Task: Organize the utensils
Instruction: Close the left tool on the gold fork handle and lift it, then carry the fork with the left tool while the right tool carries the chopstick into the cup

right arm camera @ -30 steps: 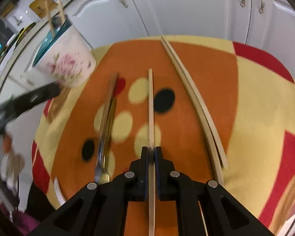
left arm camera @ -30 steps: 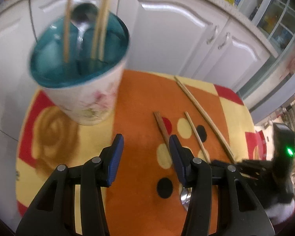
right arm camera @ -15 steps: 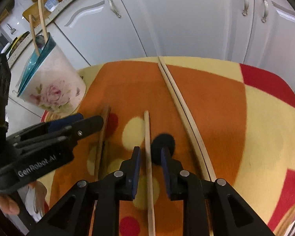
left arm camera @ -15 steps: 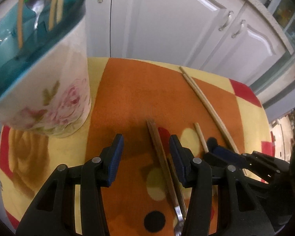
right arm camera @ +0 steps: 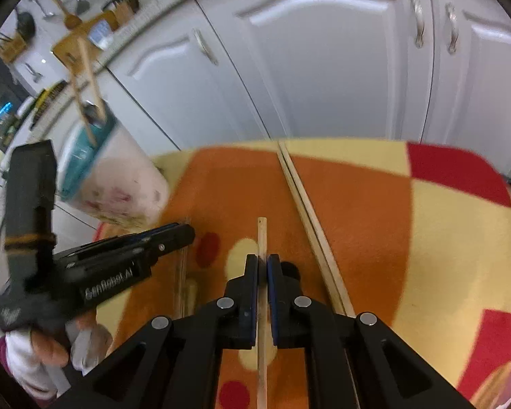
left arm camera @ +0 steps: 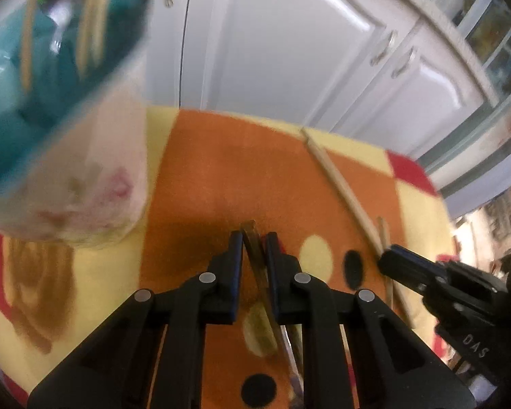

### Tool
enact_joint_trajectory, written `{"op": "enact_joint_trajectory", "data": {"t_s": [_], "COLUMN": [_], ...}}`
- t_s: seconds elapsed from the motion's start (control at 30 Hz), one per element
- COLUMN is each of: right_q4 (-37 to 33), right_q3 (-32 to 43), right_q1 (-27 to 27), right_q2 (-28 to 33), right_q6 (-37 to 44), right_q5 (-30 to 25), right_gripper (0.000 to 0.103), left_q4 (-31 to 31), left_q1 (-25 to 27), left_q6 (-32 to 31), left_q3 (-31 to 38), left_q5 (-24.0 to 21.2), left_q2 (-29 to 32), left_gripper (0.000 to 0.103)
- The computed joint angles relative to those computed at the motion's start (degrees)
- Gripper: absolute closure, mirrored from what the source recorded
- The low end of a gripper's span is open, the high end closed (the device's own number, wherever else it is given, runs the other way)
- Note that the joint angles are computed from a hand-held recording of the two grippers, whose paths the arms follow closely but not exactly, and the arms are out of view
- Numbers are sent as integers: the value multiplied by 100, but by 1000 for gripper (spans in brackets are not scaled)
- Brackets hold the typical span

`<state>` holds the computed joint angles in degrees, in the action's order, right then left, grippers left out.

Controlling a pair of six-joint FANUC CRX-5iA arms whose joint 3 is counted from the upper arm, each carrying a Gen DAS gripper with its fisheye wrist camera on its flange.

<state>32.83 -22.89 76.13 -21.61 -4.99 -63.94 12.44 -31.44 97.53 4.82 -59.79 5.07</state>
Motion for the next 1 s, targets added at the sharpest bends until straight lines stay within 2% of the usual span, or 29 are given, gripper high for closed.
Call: {"op": "enact_joint_trajectory", "data": {"t_s": [0.17,0.33,0.43,0.77,1.0], "right_q4": [891,1207,1289,1586,1708], "right_q3": [-111,18,210,468,563], "right_q1": [559,966,1161,1416,1493], "right_q2": [-349,-338,-260,-136,-80], "right_q6": [-683,-884,-733,-673,-564], "right_q5": [-559,-867,-1041,-1284,-1396], "right_gripper": [98,98,98,98,98], "left_q4": [419,522,618,1028,1126], "left_q1": [138,187,197,610,774], "left_q6": [-502,-724,-846,-1274,-1378], "left_q3": [-176,-251,-351,-656,-597], "left_q5": [215,180,202,232,146], "left_q2": [-465,-854,-1070,-1741,-1885], "left_gripper": [93,93,93,94,94]}}
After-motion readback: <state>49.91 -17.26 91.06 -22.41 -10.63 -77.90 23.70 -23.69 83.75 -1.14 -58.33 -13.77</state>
